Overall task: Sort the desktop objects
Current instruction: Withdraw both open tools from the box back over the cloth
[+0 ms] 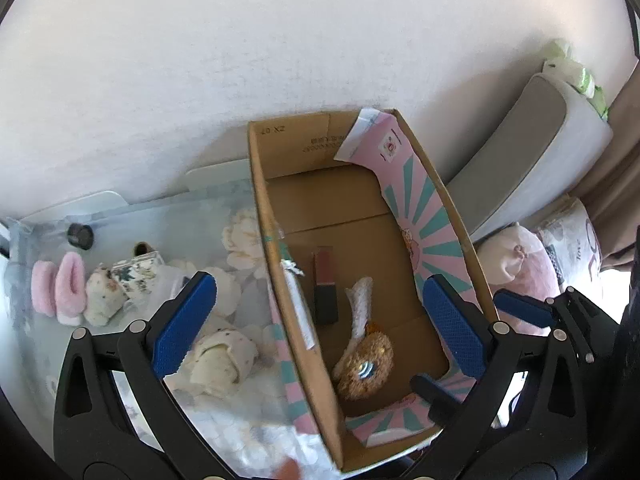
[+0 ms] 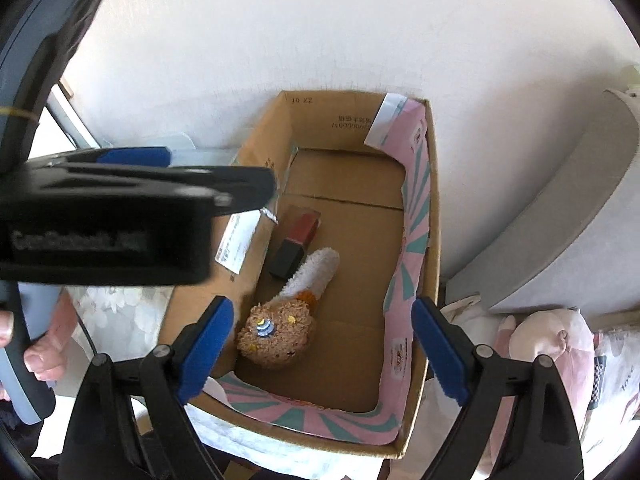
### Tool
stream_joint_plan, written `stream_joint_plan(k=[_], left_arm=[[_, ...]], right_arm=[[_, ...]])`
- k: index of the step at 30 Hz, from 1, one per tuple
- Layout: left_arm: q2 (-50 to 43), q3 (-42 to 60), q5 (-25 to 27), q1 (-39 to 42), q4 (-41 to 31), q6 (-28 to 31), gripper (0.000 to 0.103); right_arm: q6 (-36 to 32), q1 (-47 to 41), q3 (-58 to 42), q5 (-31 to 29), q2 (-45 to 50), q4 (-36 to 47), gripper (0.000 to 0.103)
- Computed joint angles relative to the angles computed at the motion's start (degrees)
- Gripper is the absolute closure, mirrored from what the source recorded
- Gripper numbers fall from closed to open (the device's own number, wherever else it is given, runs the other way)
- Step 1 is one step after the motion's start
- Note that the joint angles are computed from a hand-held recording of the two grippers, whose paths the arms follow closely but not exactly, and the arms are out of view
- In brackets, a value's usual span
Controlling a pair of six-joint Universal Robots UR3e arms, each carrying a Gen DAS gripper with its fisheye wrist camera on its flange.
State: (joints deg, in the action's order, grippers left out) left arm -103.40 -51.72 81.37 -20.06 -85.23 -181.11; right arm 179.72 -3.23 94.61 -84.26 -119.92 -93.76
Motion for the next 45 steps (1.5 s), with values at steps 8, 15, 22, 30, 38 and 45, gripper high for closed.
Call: stream_joint_plan(k=[8,15,22,30,38,45], left_arm=[[8.68,-5.94,-2.58,5.32,-1.93,3.78,0.000],[16.01,-7.39,-4.98,15.08,-7.77,8.18,0.000],[21.31,-3.35,-11.10,34.02,-19.29,21.43,0.000],[18.33,13.83,-17.57,62.98,-37.34,42.31,0.000],[18.31,9.64,-20.28,81.07,-41.44,56.63,0.000],[25.06,-12.09,-18.92,87.15,-33.68,64.05,0.000]], right_arm=[[4.46,3.20,-3.11,-1.27,0.36,3.06,0.014],[12.09,13.66,-10.57,-7.50,6.16,2.98,0.014],[14.69,20.46,-21.65,-10.87,15.49,2.66,0.014],[14.77,26.45,-37.21,-12.56,28.27,3.83,0.014],[17.21,32.70,-53.67,-13.23,44.25,6.10,0.014],[20.64,35.37,-65.22,-11.90,56.38,9.66,0.014]])
